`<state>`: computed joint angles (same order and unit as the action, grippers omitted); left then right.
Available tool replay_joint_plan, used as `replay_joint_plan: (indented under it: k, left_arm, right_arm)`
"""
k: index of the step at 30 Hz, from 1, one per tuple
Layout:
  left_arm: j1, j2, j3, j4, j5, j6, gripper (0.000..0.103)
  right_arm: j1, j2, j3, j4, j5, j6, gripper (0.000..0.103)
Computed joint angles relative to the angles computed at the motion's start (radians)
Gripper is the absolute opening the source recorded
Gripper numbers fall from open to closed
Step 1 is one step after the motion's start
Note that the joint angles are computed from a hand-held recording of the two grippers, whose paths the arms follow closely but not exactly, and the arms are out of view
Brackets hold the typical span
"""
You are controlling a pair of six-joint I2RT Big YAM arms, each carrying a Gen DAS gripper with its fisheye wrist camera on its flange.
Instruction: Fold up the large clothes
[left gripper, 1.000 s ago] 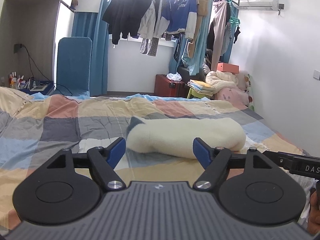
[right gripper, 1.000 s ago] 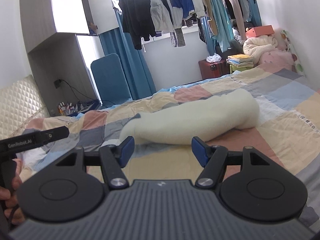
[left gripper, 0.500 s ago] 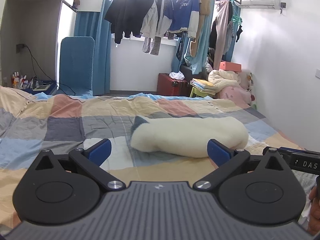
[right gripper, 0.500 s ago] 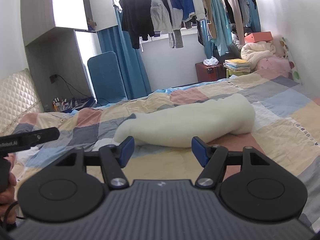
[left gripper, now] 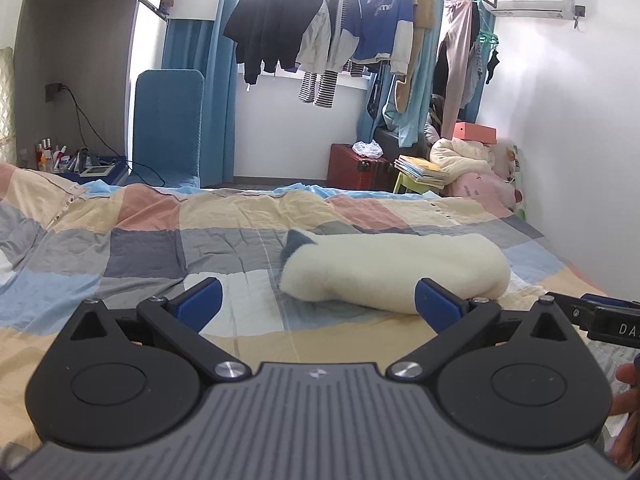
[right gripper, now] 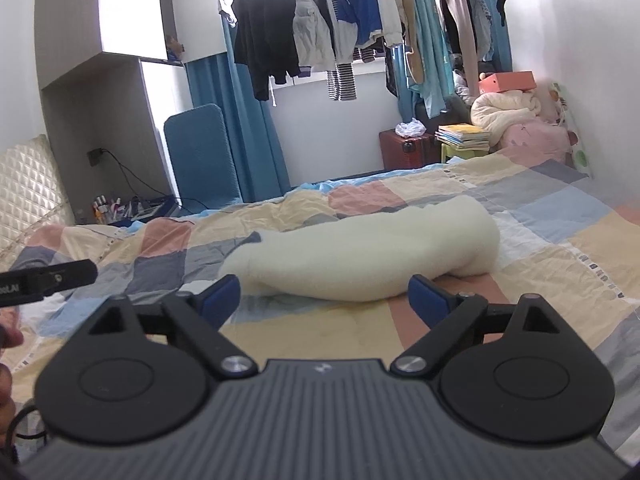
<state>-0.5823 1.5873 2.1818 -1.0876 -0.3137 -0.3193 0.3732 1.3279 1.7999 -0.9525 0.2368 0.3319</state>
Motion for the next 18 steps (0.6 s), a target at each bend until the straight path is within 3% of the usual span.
replay_joint_plan:
  k: [5,7,18]
  left_arm:
    - [0.001,-0.006,-0.006,0.0,-0.003,-0.003,0.103]
    - [0.003,-0.004,-0.001,-0.007,0.001,-0.009,0.103]
    - [-0.005,-0.025,-0.039,0.01,0.026,0.033,0.103]
  right_arm:
    - [0.011,0.004,0.002,0.0,0.023,0.001,0.093]
    - [0.018,0.011,0.01,-0.015,0.039,0.001,0.103]
    - [0.045,0.009,0.006,-0.041,0.085,0.04,0.103]
